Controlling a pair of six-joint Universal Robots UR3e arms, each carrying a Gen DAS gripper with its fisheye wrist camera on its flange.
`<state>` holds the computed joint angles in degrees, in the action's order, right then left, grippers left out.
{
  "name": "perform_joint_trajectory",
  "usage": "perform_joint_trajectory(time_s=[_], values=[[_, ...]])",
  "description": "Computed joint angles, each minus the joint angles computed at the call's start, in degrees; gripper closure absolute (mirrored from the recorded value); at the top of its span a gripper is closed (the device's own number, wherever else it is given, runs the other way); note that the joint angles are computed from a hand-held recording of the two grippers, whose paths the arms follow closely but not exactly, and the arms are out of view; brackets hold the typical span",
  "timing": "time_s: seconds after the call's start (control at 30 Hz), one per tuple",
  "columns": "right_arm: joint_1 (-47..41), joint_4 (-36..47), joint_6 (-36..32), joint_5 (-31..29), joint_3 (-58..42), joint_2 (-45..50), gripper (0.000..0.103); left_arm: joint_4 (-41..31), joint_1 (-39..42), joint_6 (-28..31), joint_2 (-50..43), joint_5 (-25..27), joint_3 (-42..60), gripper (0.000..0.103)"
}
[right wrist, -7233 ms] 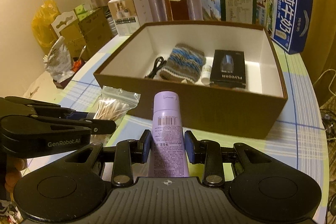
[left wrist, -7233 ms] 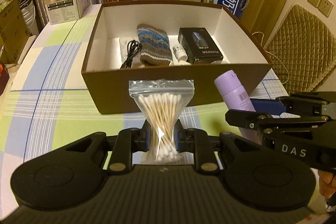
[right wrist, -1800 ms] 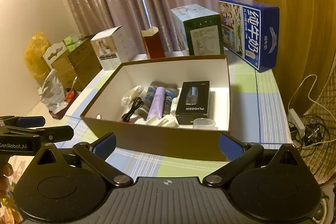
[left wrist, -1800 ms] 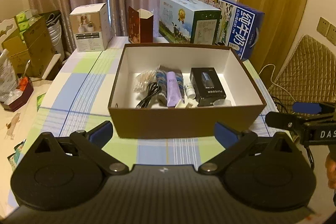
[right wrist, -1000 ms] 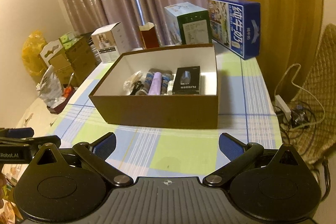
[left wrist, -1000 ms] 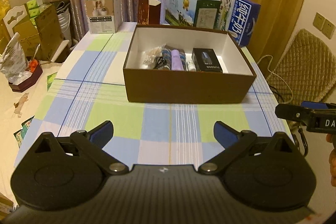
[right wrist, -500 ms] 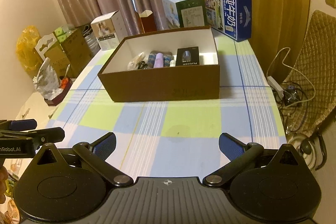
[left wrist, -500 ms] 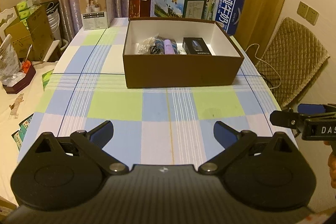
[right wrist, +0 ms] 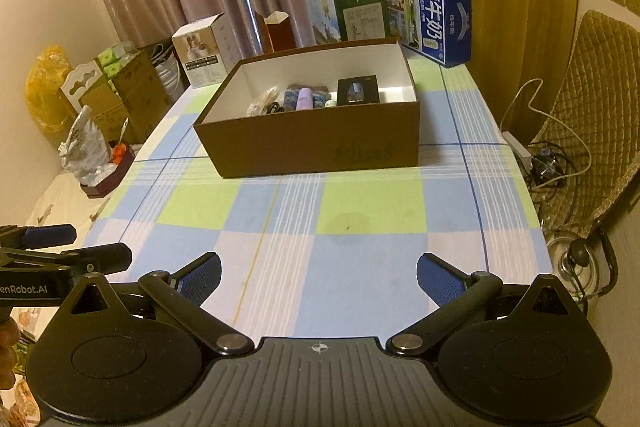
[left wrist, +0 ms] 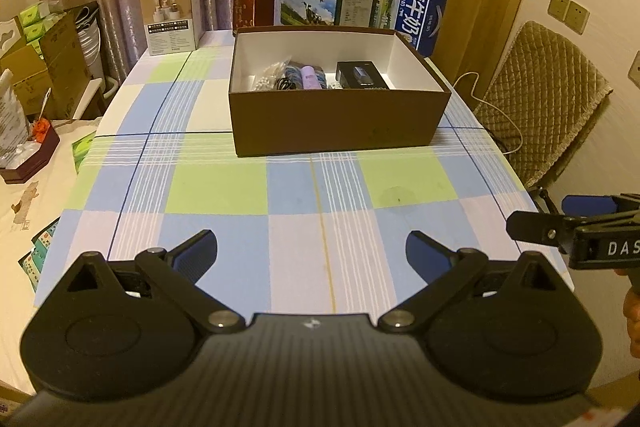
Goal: Organize objects
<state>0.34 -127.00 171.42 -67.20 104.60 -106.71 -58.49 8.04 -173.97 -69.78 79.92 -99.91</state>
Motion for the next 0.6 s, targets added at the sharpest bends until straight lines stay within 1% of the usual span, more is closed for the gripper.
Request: perform_joint_trajectory(time_s=[0.23,0.6], values=[[1.5,-0.4,0.8,-1.2,0.6,-0.6,0.002,-1.0,1.8,1.4,1.9,-1.7,-0.9,0.004],[3.7,-1.9,1.4,-3.3,0.0,1.2,0.002,-0.8,3.0,2.0,1.5,-2.3,-0.8,0.004]])
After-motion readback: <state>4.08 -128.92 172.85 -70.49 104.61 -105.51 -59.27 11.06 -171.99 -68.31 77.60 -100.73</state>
